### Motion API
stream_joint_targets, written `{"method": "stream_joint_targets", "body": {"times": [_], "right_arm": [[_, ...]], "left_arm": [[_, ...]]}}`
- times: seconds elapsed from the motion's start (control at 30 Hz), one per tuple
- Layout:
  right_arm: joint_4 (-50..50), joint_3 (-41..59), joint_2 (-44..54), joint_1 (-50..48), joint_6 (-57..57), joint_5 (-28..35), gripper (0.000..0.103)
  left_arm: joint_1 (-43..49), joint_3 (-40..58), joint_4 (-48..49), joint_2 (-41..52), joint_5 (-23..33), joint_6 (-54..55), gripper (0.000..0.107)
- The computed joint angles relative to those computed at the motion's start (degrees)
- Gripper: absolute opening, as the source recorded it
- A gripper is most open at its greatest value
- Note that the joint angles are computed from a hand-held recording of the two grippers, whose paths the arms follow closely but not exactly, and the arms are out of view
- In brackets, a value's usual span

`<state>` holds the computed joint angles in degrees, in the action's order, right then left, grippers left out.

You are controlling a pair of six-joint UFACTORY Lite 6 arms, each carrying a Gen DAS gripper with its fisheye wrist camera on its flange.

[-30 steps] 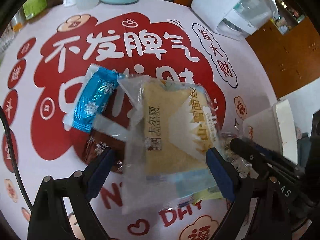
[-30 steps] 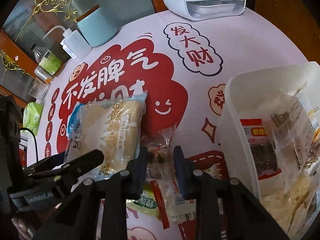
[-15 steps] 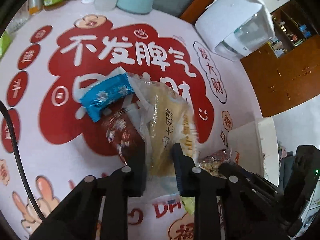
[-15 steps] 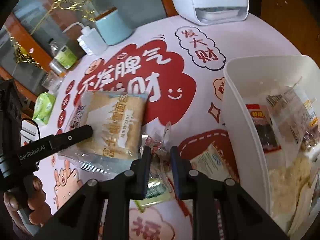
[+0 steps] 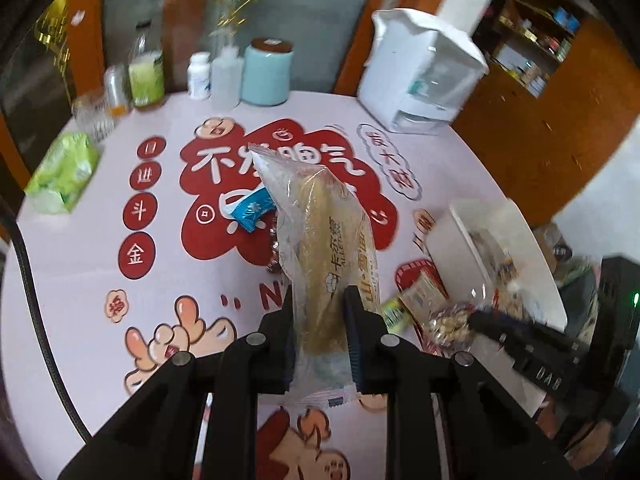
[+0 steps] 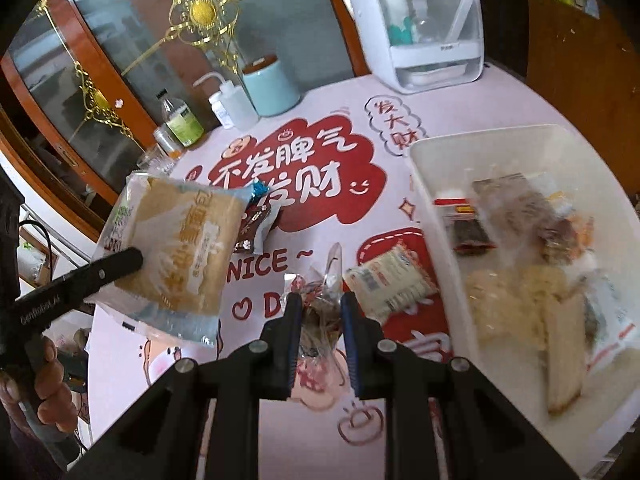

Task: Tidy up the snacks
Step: 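Carry both bags over the white tray and open both tools to drop them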

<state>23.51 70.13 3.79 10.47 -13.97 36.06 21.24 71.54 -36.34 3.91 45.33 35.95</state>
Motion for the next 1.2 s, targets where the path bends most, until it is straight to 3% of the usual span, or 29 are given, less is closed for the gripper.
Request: {"method": "stream_joint_targets", "body": {"times": [0.2, 0.4, 0.57, 0.73, 1.1, 1.13, 1.17, 1.2], "right_arm": [[1.5, -3.46, -10.09, -8.94, -6.55, 3.95, 0.02], [9.18, -0.91, -13.75, -24.89, -21.02, 9.63, 0.02], [14.79, 3.69, -9.99, -36.76, -31.91, 13.12, 0.02], [17.34, 10.0, -2.43, -43.61, -38.79, 16.2, 0.02], [15.49, 20.69, 9.83, -44.51, -41.82, 18.63, 0.021], [14.92, 21.71, 11.05, -44.25, -41.41, 19.19, 0.021], [14.5, 22.55, 12.02, -43.94, -41.08, 19.54, 0.024], [14.08, 22.92, 12.54, -43.67, -40.88, 19.49, 0.032]], "left_arm": [[-8.26, -4.81, 5.37, -11.26, 2.07, -8.09, 0.019], [-27.86, -0.32, 16.53, -12.62, -2.71, -26.62, 0.019], [-43.53, 11.78, 30.09, -3.85, -5.42, -45.6, 0.019], [-53.36, 29.7, 39.38, 11.7, -2.92, -58.77, 0.02], [-60.53, 54.98, 45.75, 33.05, 6.87, -68.75, 0.022], [-60.64, 56.49, 46.38, 34.17, 7.61, -69.44, 0.03], [-60.56, 57.29, 46.55, 34.75, 8.0, -69.62, 0.055], [-60.71, 57.88, 47.08, 35.04, 8.48, -70.1, 0.072]]}}
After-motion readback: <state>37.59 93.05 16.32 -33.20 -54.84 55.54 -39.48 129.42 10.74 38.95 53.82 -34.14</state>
